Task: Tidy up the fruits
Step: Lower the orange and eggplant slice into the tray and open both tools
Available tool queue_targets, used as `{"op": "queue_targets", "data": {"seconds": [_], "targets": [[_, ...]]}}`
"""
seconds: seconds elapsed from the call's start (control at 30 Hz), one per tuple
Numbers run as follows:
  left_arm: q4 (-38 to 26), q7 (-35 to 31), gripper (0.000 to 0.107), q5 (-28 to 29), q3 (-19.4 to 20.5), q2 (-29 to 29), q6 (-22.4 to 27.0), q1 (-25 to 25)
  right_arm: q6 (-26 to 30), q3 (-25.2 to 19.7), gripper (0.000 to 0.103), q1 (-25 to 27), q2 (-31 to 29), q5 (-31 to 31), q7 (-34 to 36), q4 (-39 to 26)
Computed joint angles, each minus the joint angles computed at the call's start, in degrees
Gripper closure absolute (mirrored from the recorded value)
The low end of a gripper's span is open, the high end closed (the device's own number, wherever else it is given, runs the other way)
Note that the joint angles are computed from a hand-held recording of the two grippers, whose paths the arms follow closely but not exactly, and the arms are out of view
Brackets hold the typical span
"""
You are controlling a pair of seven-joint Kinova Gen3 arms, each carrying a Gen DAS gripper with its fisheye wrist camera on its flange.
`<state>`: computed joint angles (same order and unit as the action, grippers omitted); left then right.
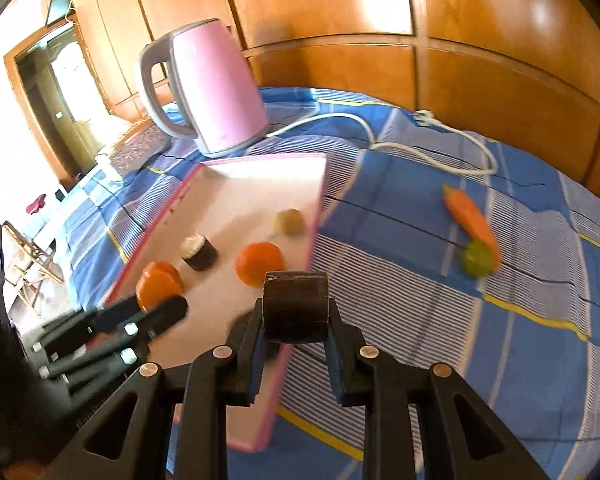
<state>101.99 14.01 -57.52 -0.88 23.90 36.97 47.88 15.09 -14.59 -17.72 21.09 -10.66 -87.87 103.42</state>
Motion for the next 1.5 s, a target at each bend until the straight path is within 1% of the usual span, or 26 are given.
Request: {"op": "queue_targets", "data": {"seconds": [0.13, 0.33, 0.53, 0.73, 0.93, 1.0, 1.07, 1.5], "targets": [[0.71, 0.79, 0.075, -0.67, -0.26, -0.25, -0.48, -0.09, 1.65, 0.00, 0.077, -0.87, 1.60, -0.11, -0.10, -3.05], [0.96, 0.97, 0.075, -0.42, -0.23, -0.21, -0.87, -0.77, 2.32, -0.12, 0.077, -1.74, 2.62, -0.01, 0.09, -4.87], [0.95, 0.83, 0.075, 0.17, -0.44, -0.11, -1.13, -1.03, 2.52, 0.51, 0.077, -2.70, 3.08, 0.02, -0.65, -5.67], [0.68, 0.50, 0.074, 1.00, -0.48, 0.10, -0.68, -1.35, 2.75, -0.09, 0.077, -2.38, 3.65, -0.35, -0.67, -6.21], [0.61, 0.25, 0.074, 1.91, -0.69, 0.25, -0.40, -1.41, 3.13, -1.14, 0.074, -1.60, 4.66, -1.45, -0.24, -7.17], [0.56, 0.61, 0.073, 1.52, -0.93, 0.28, -0.05, -1.02, 2.50, -1.51, 0.074, -1.27, 4.62, -1.88, 0.02, -6.84], [0.84, 1.51, 0.070, 0.64, -1.17, 0.11, -0.11, -0.63, 2.21, -0.98, 0.074, -1.73, 4.43, -1.73, -0.36, -6.59], [0.58, 2.63, 0.070, -0.49, 0.18, 0.00, 1.77, -0.51, -0.30, -1.37, 0.074, -0.51, 2.28, -2.69, -2.08, -2.19]]}}
